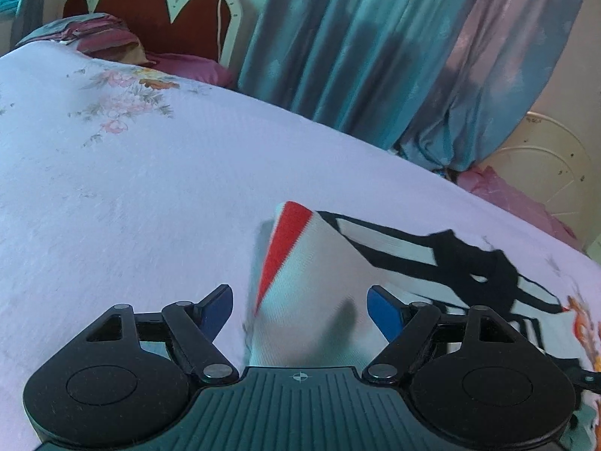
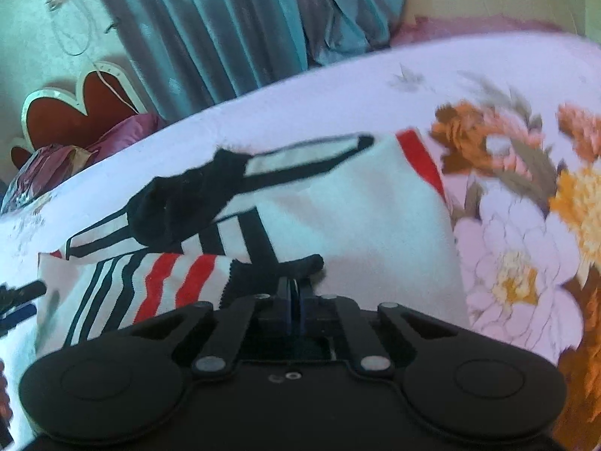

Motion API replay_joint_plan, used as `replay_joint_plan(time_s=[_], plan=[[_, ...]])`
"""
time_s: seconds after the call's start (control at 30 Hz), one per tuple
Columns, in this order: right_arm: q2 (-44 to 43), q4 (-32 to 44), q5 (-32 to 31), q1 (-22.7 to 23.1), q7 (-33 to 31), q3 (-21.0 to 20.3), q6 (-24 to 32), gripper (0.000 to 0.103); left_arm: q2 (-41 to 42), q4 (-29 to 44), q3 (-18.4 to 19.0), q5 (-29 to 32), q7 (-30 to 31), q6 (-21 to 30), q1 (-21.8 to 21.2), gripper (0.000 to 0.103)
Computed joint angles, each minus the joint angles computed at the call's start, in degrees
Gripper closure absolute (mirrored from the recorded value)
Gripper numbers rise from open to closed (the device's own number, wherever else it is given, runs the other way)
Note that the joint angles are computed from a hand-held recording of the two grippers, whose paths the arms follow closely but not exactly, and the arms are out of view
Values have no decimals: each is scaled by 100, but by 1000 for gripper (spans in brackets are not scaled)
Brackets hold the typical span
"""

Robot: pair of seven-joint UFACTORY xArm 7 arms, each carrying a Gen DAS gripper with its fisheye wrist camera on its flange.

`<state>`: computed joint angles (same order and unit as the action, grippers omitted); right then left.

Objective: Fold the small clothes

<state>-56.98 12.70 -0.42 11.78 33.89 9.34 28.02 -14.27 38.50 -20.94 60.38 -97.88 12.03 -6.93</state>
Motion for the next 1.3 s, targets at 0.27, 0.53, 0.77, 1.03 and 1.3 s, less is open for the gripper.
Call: replay_joint_plan(time_s=[0.27, 0.53, 0.77, 1.03, 1.3], plan=[[389, 89, -699, -472, 147, 484, -2, 98, 608, 436, 171, 850, -744, 339, -121, 54], [78, 19, -648, -323, 24, 195, 152, 83, 826, 687, 565, 1077, -703, 973, -688, 69], [-235, 91, -799, -411, 84, 386, 111, 76, 283, 485, 584, 562, -147, 1315, -990, 69], [-78, 158, -701, -119, 72, 488, 159, 74, -553, -18, 259, -666, 941, 1220, -1060, 48], [-134, 197, -661, 147, 152, 615, 340, 72, -1202, -416, -192, -1709, 1669, 1404, -1153, 41]])
